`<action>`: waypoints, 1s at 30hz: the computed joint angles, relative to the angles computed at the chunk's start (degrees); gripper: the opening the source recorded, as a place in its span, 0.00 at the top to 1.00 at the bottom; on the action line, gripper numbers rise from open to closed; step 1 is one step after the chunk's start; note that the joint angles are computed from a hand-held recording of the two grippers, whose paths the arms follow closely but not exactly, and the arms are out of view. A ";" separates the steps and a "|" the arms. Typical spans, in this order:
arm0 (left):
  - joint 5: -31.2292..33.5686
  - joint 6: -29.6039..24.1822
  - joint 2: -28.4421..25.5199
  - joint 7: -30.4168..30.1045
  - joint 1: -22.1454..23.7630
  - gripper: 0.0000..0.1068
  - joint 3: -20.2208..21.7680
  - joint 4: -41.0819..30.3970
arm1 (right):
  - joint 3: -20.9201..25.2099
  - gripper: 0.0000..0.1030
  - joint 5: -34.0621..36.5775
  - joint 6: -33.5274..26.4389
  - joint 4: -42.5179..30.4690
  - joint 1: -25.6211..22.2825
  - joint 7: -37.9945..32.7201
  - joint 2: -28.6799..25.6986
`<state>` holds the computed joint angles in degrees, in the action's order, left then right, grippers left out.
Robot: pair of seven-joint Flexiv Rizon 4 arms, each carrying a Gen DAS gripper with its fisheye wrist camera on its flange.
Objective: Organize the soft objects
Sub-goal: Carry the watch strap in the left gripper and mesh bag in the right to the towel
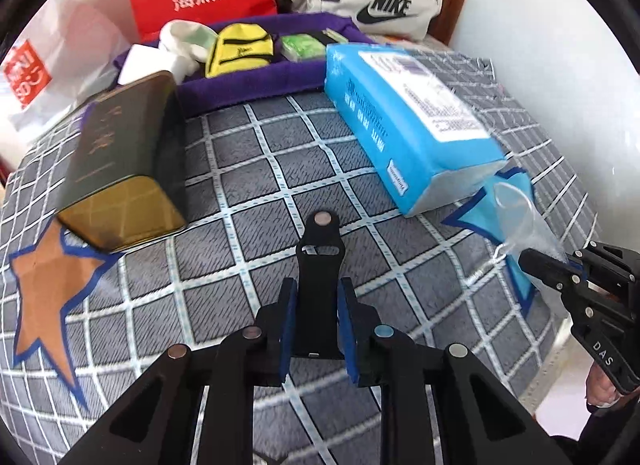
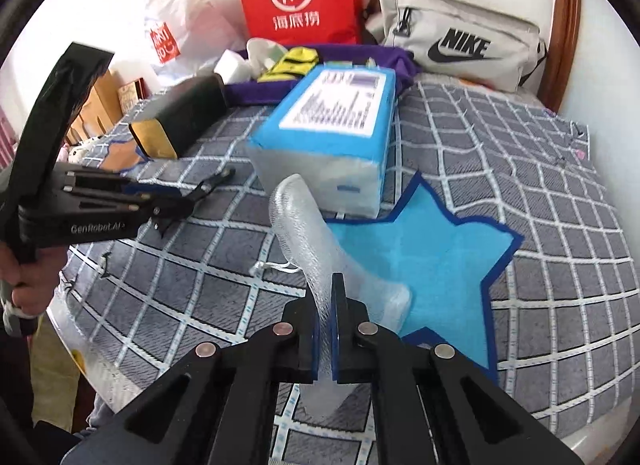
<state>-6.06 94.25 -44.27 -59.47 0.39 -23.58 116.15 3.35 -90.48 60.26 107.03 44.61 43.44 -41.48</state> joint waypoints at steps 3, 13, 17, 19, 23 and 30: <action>0.19 2.08 1.50 -1.16 2.44 0.82 -2.21 2.45 | 0.02 0.96 -1.76 0.04 0.23 -0.10 1.54 1.11; 2.94 4.27 4.93 -4.64 9.27 0.82 -8.09 5.62 | 0.79 0.96 -1.09 -0.90 -1.18 -0.42 -1.51 2.55; 3.90 4.74 6.02 -5.79 11.31 0.82 -9.49 6.54 | 0.51 0.96 0.45 -1.28 -1.86 -0.21 -3.88 2.89; 4.34 4.93 6.37 -6.34 12.60 0.82 -10.52 6.87 | 0.29 0.96 0.96 -1.50 -2.25 -0.02 -4.86 3.08; 4.92 5.29 6.99 -7.74 14.72 0.82 -12.13 7.29 | -0.10 0.96 2.00 -1.77 -2.86 0.08 -6.75 3.49; 5.69 5.55 8.13 -9.69 16.62 0.82 -13.26 7.14 | -0.63 0.96 3.88 -2.55 -4.15 0.26 -9.06 4.26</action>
